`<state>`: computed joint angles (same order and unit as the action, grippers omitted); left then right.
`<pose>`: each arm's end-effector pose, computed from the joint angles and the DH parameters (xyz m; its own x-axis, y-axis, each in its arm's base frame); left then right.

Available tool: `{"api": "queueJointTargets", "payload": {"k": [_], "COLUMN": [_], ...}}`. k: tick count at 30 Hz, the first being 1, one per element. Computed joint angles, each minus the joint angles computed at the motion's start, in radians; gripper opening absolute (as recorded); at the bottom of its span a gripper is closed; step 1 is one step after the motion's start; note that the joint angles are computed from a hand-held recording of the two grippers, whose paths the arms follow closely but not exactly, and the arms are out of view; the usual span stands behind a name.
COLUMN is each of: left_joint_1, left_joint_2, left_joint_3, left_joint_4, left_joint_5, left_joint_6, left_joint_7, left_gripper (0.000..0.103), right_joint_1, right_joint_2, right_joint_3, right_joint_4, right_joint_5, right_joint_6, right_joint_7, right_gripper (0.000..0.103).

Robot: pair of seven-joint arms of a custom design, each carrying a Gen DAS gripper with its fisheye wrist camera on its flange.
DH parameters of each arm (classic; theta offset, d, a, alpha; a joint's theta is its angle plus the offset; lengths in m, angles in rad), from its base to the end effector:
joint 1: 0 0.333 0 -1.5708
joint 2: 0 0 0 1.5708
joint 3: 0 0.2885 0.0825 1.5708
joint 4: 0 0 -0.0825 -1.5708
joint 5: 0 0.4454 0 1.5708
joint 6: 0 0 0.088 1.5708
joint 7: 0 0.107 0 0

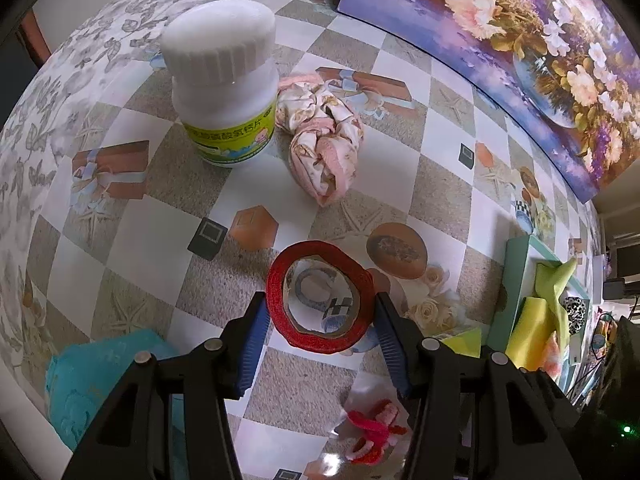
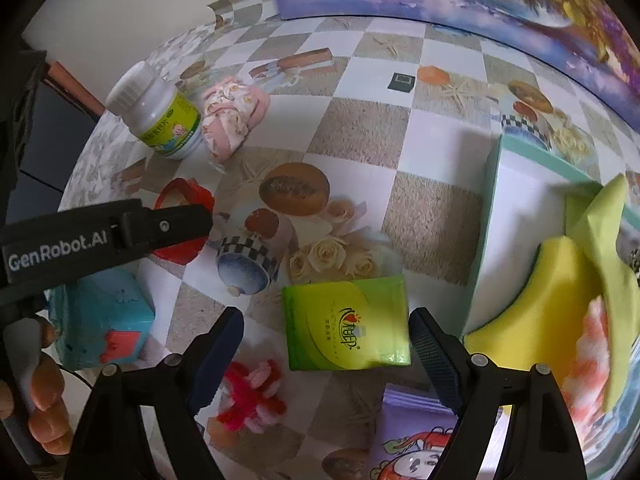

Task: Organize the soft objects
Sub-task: 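Grasp the green tissue pack with the right tool while the left tool holds the ring, then carry the ring and tissue pack over the tray and open both tools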

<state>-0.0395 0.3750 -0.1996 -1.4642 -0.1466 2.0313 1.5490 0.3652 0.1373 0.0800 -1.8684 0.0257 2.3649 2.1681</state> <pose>0.7213 -0.1653 0.4503 -0.1603 -0.9630 0.2166 -0.9756 0.1212 -0.1831 0.6141 0.2917 0.4257 -0.1334 -0.9649 -0.2260 -0.9427 0.1939 -0.2714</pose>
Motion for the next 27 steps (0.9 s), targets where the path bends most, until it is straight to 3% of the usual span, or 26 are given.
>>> {"api": "queueJointTargets", "payload": {"k": [8,14,27], "left_joint_1": [0.006,0.004,0.01], "left_joint_2": [-0.003,0.002,-0.013], "left_joint_3": [0.0,-0.001,-0.001], "left_joint_4": [-0.002,0.005,-0.003], "left_joint_5": [-0.012,-0.011,-0.025], "left_joint_6": [-0.004,-0.009,0.012], "left_joint_7": [0.006,0.005,0.007], "left_gripper": [0.054,0.054,0.054], "right_joint_1": [0.033,0.052,0.045], "right_joint_2": [0.059,0.087,0.04], "right_joint_3": [-0.007,-0.015,-0.018], "right_joint_4": [0.085,0.122,0.083], "right_joint_5": [-0.121,-0.174,-0.198], "right_joint_6": [-0.097,-0.163,-0.121], "right_joint_7": [0.05,0.08,0.126], "right_gripper": [0.085,0.069,0.066]}}
